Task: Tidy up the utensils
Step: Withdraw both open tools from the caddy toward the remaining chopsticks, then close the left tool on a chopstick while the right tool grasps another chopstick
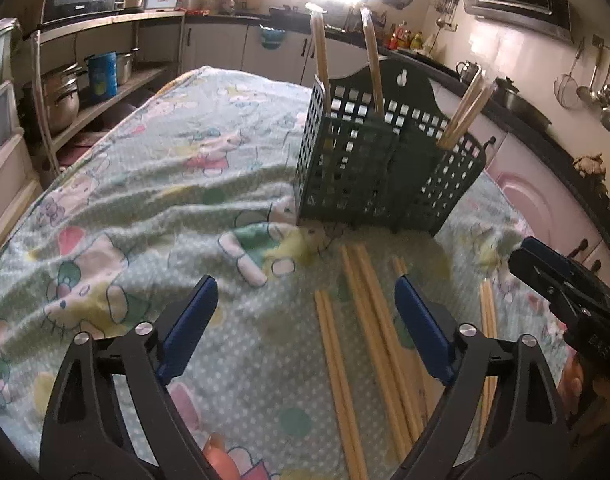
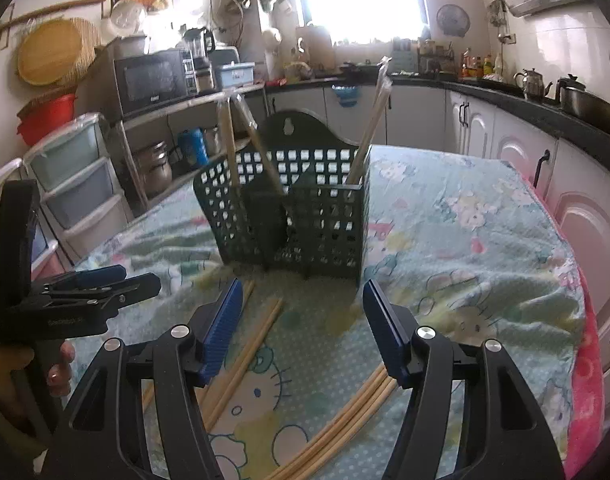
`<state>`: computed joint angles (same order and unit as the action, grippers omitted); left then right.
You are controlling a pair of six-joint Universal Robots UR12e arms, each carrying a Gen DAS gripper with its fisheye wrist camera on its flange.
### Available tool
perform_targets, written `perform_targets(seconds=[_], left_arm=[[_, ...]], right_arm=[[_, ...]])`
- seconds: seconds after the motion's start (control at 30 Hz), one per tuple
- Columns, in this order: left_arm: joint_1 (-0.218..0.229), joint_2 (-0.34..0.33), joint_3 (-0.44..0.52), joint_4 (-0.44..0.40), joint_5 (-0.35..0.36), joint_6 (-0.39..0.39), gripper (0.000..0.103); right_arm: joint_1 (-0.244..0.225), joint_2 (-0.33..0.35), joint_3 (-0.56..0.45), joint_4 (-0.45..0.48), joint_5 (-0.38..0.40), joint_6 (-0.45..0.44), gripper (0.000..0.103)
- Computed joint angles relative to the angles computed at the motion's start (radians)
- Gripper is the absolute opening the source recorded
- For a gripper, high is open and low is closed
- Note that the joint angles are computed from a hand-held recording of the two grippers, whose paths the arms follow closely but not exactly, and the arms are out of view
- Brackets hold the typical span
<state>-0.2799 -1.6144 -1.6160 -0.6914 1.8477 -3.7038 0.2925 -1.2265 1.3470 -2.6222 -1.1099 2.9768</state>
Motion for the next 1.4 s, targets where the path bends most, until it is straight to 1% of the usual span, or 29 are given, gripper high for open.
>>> perform_targets(seconds=[0.03, 0.07, 0.2, 0.23, 0.3, 0.33, 0.37, 0.4, 0.43, 0.47, 0.6, 0.63, 0.7, 0.83, 0.9, 0.93, 1.17, 1.23, 1.3, 1.33, 1.4], left_arm=[[0.000, 0.000, -0.002, -0.004, -0.004, 0.000, 0.078], [0.001, 0.001, -0.004, -0.010, -0.010, 0.000, 0.075], [0.004, 0.002, -0.008, -0.043, -0.030, -0.006, 0.059], [0.007, 0.004, -0.010, -0.053, -0.045, -0.011, 0.056], [0.013, 0.006, -0.017, -0.055, -0.071, -0.020, 0.046], [0.015, 0.007, -0.020, -0.058, -0.085, -0.025, 0.044], [0.019, 0.007, -0.023, -0.056, -0.104, -0.028, 0.041], [0.026, 0.010, -0.030, -0.051, -0.139, -0.035, 0.037], [0.029, 0.011, -0.032, -0.048, -0.160, -0.041, 0.036], [0.032, 0.011, -0.035, -0.047, -0.177, -0.045, 0.032], [0.030, 0.003, -0.030, -0.056, -0.199, -0.033, 0.016], [0.030, 0.002, -0.029, -0.056, -0.212, -0.033, 0.015], [0.029, 0.000, -0.027, -0.058, -0.219, -0.027, 0.015], [0.028, -0.013, -0.012, -0.084, -0.220, -0.019, 0.015], [0.030, -0.017, -0.006, -0.089, -0.222, -0.021, 0.015], [0.031, -0.019, -0.003, -0.094, -0.221, -0.019, 0.015], [0.037, -0.030, 0.014, -0.112, -0.221, -0.016, 0.015], [0.040, -0.033, 0.017, -0.116, -0.224, -0.018, 0.015], [0.043, -0.036, 0.023, -0.122, -0.225, -0.018, 0.015], [0.043, -0.039, 0.026, -0.123, -0.226, -0.019, 0.015], [0.045, -0.044, 0.033, -0.128, -0.226, -0.018, 0.015]], right_arm=[[0.003, 0.002, -0.004, 0.017, 0.000, -0.009, 0.060], [0.005, 0.004, -0.007, 0.030, -0.002, -0.016, 0.060], [0.016, 0.016, -0.026, 0.094, -0.019, -0.035, 0.060], [0.019, 0.021, -0.037, 0.125, -0.021, -0.038, 0.060], [0.022, 0.032, -0.055, 0.171, -0.015, -0.036, 0.060], [0.023, 0.038, -0.065, 0.193, -0.012, -0.035, 0.060], [0.026, 0.043, -0.073, 0.208, -0.011, -0.034, 0.060], [0.029, 0.050, -0.085, 0.230, -0.013, -0.036, 0.060], [0.031, 0.054, -0.092, 0.244, -0.018, -0.038, 0.060], [0.034, 0.062, -0.104, 0.264, -0.022, -0.040, 0.060], [0.042, 0.083, -0.137, 0.317, -0.014, -0.053, 0.059], [0.046, 0.091, -0.150, 0.336, -0.019, -0.061, 0.058], [0.053, 0.103, -0.170, 0.362, -0.024, -0.070, 0.052], [0.065, 0.129, -0.212, 0.422, -0.043, -0.080, 0.043], [0.072, 0.142, -0.233, 0.449, -0.063, -0.079, 0.037], [0.073, 0.147, -0.239, 0.457, -0.067, -0.076, 0.036], [0.087, 0.173, -0.279, 0.477, -0.108, -0.076, 0.032], [0.095, 0.179, -0.287, 0.476, -0.134, -0.087, 0.029], [0.101, 0.183, -0.294, 0.473, -0.158, -0.102, 0.022], [0.102, 0.184, -0.296, 0.474, -0.160, -0.105, 0.020], [0.096, 0.186, -0.300, 0.480, -0.134, -0.093, 0.016]])
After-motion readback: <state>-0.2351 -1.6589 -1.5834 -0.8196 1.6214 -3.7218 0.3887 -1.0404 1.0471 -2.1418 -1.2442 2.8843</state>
